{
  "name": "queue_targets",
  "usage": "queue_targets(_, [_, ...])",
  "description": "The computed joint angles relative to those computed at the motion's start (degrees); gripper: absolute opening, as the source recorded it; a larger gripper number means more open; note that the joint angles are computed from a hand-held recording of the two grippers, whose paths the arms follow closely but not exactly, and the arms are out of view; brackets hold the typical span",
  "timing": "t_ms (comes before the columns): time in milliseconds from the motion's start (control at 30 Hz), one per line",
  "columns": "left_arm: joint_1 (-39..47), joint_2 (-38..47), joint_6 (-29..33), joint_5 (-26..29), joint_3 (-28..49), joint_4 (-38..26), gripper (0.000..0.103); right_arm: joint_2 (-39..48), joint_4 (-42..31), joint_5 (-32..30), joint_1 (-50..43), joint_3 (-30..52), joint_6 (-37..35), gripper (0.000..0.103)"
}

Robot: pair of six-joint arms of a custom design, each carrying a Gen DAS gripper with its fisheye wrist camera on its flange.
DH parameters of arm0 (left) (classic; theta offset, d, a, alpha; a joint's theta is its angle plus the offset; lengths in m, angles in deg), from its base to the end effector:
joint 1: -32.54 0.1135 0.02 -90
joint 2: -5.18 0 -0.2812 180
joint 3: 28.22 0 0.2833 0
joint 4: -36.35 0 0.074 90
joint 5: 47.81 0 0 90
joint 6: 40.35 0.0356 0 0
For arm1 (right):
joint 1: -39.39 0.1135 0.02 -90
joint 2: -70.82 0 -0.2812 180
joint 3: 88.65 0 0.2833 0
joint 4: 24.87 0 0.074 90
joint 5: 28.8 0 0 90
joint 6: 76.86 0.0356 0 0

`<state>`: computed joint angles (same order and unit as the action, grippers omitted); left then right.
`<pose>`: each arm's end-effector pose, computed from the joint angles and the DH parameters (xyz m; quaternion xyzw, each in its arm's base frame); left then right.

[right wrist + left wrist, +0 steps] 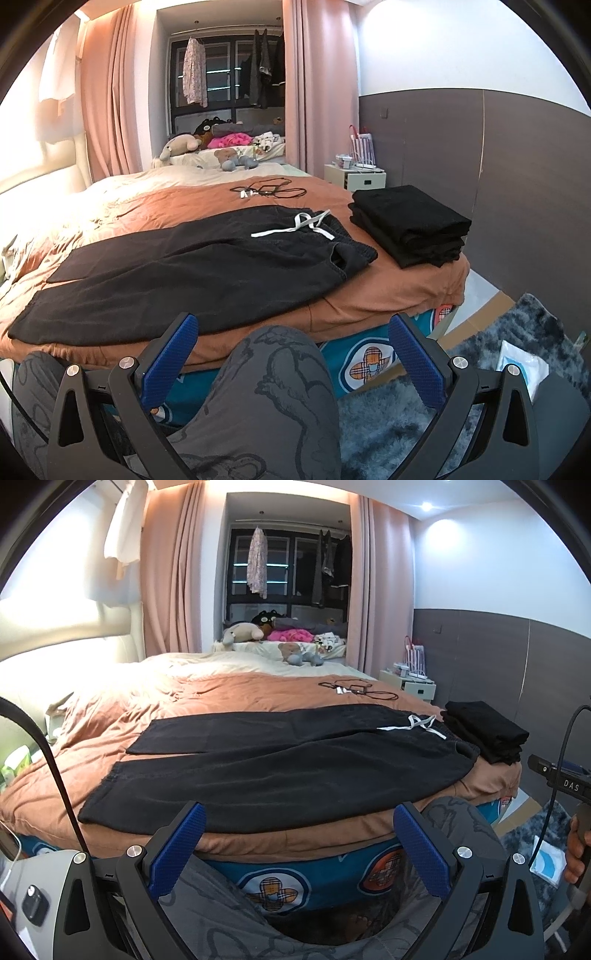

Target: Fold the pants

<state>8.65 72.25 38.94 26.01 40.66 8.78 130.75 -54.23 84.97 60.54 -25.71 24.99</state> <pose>0.2701 -0.1088 0.3344 0.0219 0.8416 -0.0427 0.5380 0.2453 0.0795 0.3244 0.0408 0.8375 -0.0212 0.5445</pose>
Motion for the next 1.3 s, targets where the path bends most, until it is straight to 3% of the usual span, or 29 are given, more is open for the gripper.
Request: queue_targets(1300, [0.8,-1.9,-2.7,0.9,-1.6,-1.7,0.102,-1.7,-2.9,-1.0,-0.4,0.4,-2.1,0.103])
